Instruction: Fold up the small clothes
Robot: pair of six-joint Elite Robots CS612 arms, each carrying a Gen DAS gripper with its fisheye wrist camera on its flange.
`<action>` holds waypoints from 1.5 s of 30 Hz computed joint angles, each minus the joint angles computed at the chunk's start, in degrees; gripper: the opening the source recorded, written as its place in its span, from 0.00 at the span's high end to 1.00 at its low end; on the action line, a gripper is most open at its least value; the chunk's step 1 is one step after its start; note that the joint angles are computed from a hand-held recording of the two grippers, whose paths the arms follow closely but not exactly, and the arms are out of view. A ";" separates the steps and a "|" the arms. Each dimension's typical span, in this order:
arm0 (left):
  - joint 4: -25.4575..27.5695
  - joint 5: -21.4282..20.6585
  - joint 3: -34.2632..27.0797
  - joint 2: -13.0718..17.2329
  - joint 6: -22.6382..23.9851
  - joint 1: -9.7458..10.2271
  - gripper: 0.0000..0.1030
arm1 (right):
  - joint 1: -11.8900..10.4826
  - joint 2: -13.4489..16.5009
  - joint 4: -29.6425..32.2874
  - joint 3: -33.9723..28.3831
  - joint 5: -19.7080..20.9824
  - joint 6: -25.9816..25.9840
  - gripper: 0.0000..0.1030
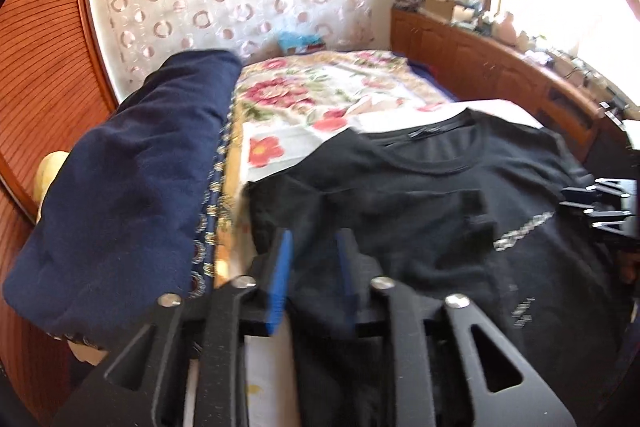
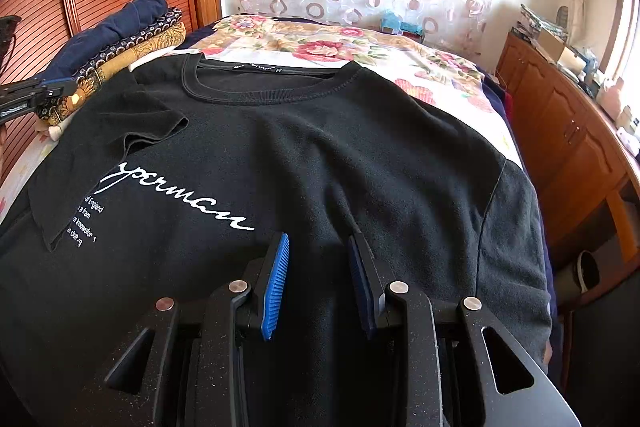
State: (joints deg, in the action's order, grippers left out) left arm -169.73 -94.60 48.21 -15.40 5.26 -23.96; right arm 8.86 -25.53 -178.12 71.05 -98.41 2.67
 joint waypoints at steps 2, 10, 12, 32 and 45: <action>-2.77 -1.96 1.83 -0.78 0.05 -0.04 0.54 | -0.03 -0.04 -0.03 0.06 0.17 0.07 0.69; -10.34 -6.60 8.48 -3.36 -0.95 -0.64 0.21 | -0.44 -2.72 -5.89 5.38 -1.40 1.30 0.56; -10.99 -6.67 9.91 -3.86 -0.45 -1.02 0.21 | -0.83 -3.96 -9.05 8.32 -2.33 2.54 0.52; -12.11 -7.16 14.68 -5.23 -0.02 -2.99 0.21 | -5.16 -9.20 -13.67 22.87 -0.68 13.29 0.52; -12.51 -7.75 15.53 -5.34 -0.46 -2.99 0.21 | -6.07 -9.38 -14.59 23.43 2.63 12.41 0.74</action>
State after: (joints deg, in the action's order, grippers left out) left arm -182.24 -102.35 63.73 -20.74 4.79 -26.95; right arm 2.79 -34.91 -192.72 94.48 -95.78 15.07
